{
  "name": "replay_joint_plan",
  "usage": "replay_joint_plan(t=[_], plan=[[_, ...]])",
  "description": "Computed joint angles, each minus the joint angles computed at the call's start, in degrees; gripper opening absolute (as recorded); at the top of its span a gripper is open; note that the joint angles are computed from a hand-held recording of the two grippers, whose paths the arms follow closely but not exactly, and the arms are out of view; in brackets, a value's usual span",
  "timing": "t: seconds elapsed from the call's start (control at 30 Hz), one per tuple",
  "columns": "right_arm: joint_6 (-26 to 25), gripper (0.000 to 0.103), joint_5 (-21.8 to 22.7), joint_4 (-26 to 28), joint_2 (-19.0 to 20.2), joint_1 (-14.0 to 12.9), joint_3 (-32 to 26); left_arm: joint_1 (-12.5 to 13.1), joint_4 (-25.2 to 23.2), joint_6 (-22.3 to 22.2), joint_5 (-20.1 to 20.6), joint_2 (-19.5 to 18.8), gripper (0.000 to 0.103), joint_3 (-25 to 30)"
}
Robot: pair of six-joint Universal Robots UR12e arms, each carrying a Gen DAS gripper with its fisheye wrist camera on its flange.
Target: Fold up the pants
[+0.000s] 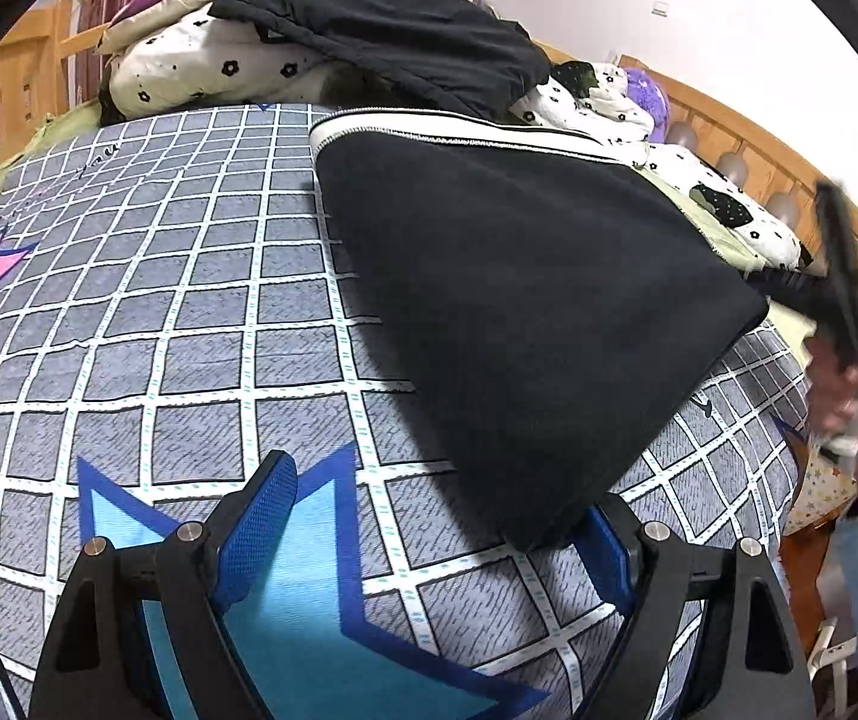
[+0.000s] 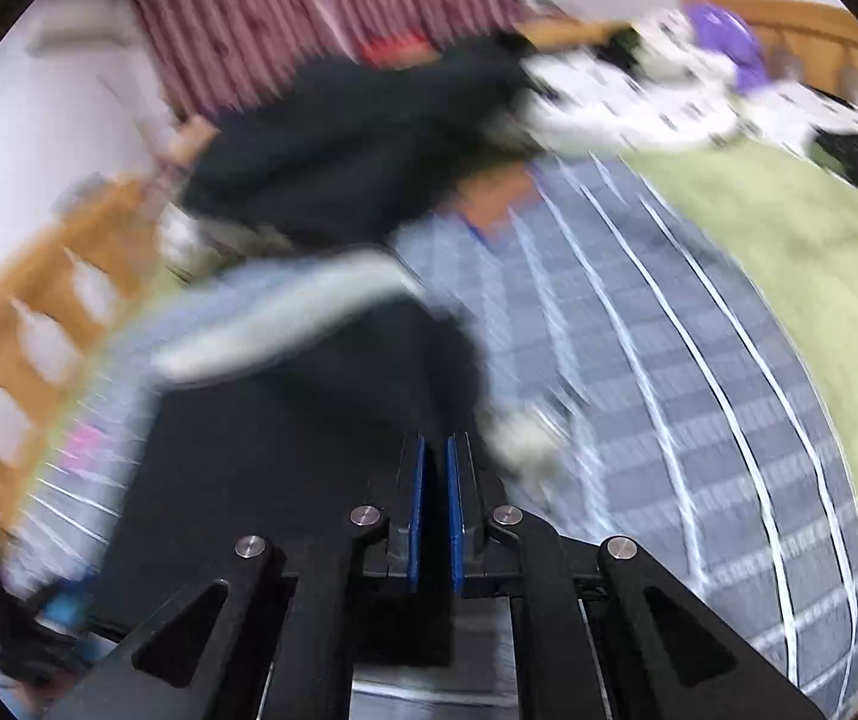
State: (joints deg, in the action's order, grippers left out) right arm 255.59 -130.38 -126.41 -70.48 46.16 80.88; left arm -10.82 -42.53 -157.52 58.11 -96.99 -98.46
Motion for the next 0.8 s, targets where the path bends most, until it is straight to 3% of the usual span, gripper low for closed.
replay_joint_plan(t=[0.07,0.1,0.17,0.23,0.37,0.43,0.53,0.6,0.73,0.8], plan=[[3.7,0.006,2.8,4.4,0.0,-0.4,0.2,0.4,-0.9,0.7,-0.5,0.3,0.084,0.1],[4.4,0.006,3.0,4.0,-0.5,-0.3,0.9,0.8,-1.5,1.5,-1.2,0.8,0.084,-0.1],[5.0,0.007,0.5,0.5,-1.3,0.6,1.8,1.7,-1.8,3.2,-2.8,1.9,0.084,-0.9],[4.9,0.008,-3.1,2.1,-1.4,1.5,0.4,2.5,-1.8,4.2,-4.0,2.8,0.084,-1.7],[-3.3,0.027,-7.1,1.6,0.5,2.5,-4.9,3.0,0.5,2.0,-5.3,3.1,0.084,-1.4],[-6.2,0.028,-8.0,3.4,2.2,3.0,-8.0,1.6,2.6,-0.8,-3.0,2.0,0.084,0.2],[-10.0,0.028,-5.9,3.6,4.2,2.7,-9.4,-1.2,1.5,-3.7,2.4,-0.4,0.084,3.4],[-10.8,0.029,-4.9,3.6,4.8,2.7,-7.7,-3.0,-2.0,-2.5,6.7,-1.7,0.085,4.4],[-7.6,0.028,-2.2,8.9,5.7,2.8,-7.6,-2.5,-4.4,-2.2,3.8,-2.1,0.085,3.4],[-7.9,0.028,0.4,10.7,5.3,2.5,-8.4,-2.1,-7.9,-0.4,2.5,-2.3,0.084,5.1]])
